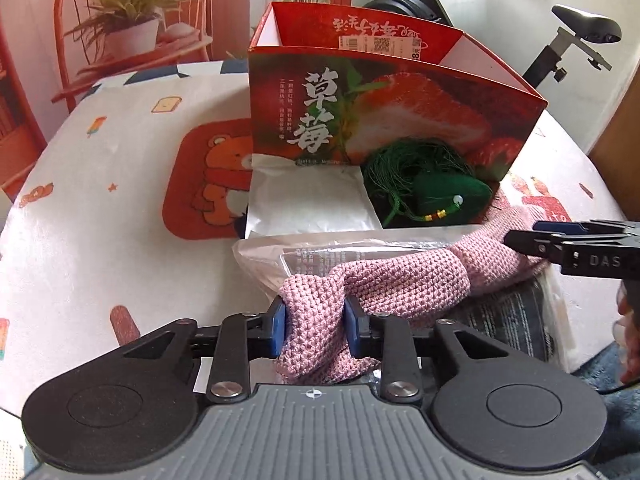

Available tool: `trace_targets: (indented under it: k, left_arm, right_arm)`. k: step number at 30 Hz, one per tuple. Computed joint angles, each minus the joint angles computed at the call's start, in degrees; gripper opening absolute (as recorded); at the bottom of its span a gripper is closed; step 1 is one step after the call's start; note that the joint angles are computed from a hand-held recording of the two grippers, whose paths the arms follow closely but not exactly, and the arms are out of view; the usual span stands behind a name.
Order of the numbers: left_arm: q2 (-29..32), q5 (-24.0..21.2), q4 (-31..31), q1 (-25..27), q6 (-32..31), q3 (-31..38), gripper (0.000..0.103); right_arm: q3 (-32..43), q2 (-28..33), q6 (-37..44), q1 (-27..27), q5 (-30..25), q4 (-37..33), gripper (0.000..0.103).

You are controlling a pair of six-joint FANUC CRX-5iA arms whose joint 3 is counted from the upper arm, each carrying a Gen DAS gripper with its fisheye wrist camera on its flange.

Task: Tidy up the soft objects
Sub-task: 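Lower both tools onto the pink knit towel and close on it, then lift the pink towel with both tools and carry it over the box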

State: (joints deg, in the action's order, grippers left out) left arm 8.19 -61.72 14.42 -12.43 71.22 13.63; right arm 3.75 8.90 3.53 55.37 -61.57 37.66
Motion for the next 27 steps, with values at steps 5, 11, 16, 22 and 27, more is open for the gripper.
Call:
trace_targets:
  k: [5, 11, 16, 22, 27]
  left_arm:
    - [0.17, 0.35, 0.54, 0.19, 0.58, -0.15, 0.031]
    - [-0.33, 1.87, 0.02, -0.23, 0.71, -0.57, 0.03]
    - [-0.37, 2.85, 0.3, -0.22, 0.35, -0.9, 0.03]
    - [-0.57, 3.88, 0.84, -0.16, 0.5, -1.68, 0.029]
    - [-0.73, 4.07, 1.37, 0.03, 0.33, -1.84, 0.029]
  right_arm:
    - [-0.71, -0.52, -1.96, 0.27, 0.6, 0.31, 0.066]
    - [0.69, 0.9, -2.19, 0.3, -0.71, -0.17, 0.067]
    - [1.51, 1.3, -1.48, 0.28, -1.13, -1.02, 0.066]
    - [2.95, 1.96, 0.26, 0.42, -2.09, -1.91, 0.059]
    - [4.13, 2.6, 1.76, 0.63, -3.38, -1.67, 0.043]
